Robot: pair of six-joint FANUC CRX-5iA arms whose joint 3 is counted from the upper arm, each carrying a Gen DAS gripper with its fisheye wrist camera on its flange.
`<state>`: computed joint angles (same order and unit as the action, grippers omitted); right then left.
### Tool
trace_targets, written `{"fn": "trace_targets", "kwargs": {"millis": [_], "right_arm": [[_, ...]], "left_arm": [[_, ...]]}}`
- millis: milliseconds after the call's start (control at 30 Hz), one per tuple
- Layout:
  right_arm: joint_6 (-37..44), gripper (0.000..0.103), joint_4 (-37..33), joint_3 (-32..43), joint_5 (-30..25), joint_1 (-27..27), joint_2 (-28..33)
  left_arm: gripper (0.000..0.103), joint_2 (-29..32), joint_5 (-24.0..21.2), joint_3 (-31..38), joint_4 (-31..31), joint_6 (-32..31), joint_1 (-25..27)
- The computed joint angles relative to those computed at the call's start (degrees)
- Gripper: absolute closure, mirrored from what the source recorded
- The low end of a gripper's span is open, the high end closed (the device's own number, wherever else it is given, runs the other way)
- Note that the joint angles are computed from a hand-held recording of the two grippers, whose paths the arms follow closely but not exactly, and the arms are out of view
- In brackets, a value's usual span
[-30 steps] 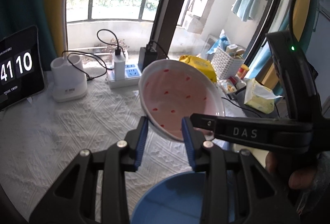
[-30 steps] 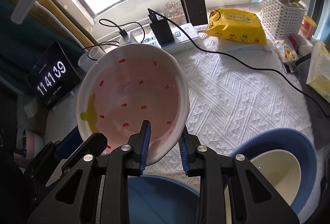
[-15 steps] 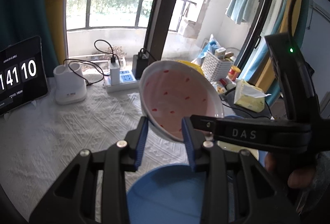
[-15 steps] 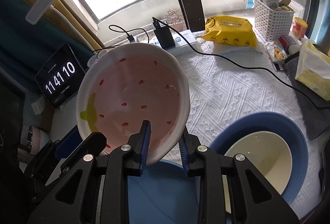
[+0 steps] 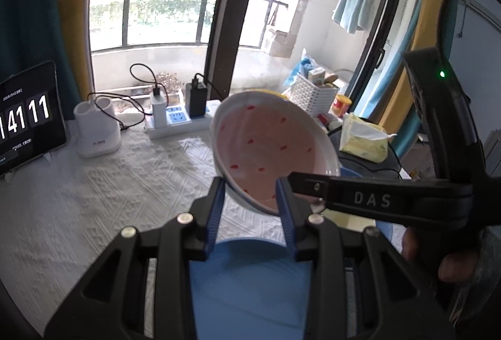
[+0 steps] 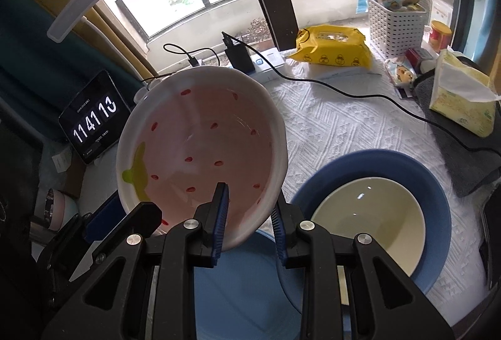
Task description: Organize plates and bowls
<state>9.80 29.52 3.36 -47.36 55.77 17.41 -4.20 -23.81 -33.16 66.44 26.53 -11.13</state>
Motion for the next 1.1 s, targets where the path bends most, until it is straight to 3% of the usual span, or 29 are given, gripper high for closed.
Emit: {"fn": "trace_targets", "kwargs": {"millis": [1100], "right_arm": [[-12.36,0.074,5.52,-17.09,2.39,1.66,-11.67]], "left_arm": [[0.068,-0.81,-0.66,-0.14,-6.15,3.98,-6.22]]}}
